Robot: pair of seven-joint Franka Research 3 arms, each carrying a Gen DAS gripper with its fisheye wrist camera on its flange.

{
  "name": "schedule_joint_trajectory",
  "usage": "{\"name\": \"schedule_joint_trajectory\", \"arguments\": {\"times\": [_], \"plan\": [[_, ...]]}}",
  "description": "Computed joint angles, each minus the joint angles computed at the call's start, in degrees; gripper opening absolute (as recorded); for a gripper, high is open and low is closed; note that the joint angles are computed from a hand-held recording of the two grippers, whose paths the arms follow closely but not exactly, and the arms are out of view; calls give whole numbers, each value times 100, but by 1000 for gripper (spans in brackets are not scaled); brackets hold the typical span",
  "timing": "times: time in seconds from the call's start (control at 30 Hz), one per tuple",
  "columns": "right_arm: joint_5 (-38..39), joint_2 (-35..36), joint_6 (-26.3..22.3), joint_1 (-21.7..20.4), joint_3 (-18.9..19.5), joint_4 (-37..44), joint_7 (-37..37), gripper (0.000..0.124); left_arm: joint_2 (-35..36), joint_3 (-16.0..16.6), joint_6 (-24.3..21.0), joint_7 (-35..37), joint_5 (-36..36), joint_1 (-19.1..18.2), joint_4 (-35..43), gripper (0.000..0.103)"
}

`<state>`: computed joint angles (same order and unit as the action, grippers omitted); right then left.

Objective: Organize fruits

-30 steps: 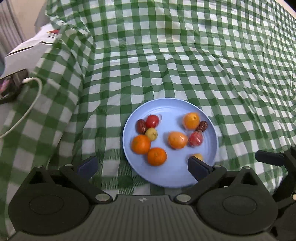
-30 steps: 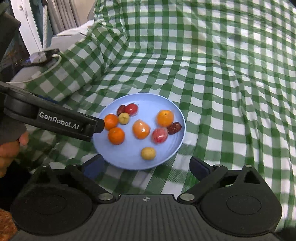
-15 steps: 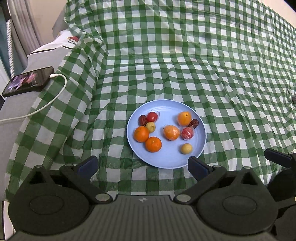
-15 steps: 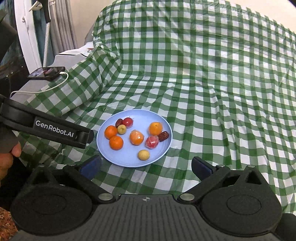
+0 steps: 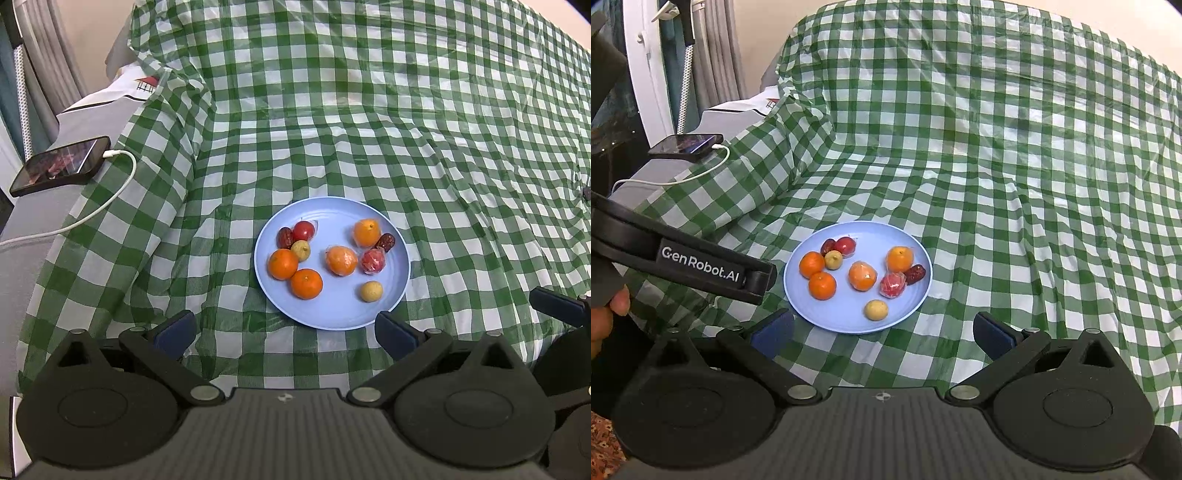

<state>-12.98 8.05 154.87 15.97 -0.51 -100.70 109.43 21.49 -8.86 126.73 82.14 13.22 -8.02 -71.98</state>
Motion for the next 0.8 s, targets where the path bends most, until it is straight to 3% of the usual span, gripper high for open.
{"name": "schedule_joint_trajectory", "arguments": {"times": [0.8], "plan": [[-54, 22, -90, 10, -12, 48, 70, 102, 12, 4, -35, 93, 29, 4, 21, 103]]}}
